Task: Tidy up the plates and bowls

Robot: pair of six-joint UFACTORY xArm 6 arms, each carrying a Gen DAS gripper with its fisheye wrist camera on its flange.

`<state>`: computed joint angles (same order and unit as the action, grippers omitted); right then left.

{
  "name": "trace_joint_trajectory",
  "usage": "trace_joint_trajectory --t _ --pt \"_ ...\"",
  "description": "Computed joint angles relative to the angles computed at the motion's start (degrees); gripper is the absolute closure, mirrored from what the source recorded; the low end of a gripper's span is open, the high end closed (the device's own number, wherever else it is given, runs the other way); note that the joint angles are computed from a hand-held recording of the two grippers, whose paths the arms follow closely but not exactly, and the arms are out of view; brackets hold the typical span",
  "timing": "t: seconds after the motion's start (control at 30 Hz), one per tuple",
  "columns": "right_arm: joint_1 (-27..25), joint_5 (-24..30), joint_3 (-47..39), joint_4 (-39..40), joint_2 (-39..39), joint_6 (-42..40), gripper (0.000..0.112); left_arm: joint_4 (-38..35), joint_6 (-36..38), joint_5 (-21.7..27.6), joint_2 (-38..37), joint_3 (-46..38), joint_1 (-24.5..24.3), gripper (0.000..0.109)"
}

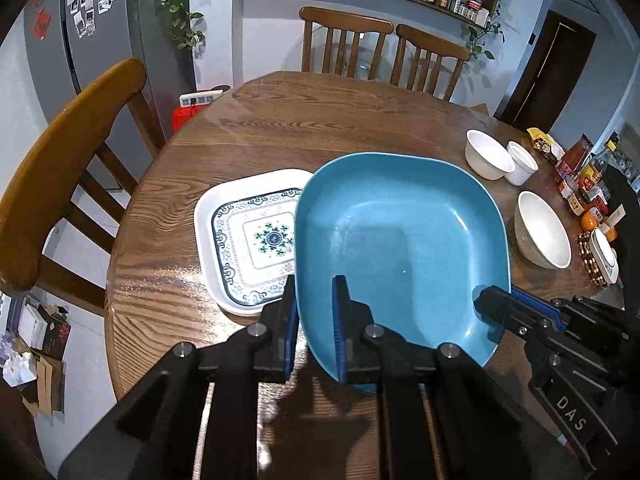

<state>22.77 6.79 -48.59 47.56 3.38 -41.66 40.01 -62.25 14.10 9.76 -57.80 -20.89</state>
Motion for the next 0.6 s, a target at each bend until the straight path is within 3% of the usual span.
trace_joint_trajectory --t 0.6 --pt "0.90 0.88 -6.19 -8.60 4.44 7.88 0.106 -1.32 3.57 -1.50 0.55 -1.04 3.77 0.096"
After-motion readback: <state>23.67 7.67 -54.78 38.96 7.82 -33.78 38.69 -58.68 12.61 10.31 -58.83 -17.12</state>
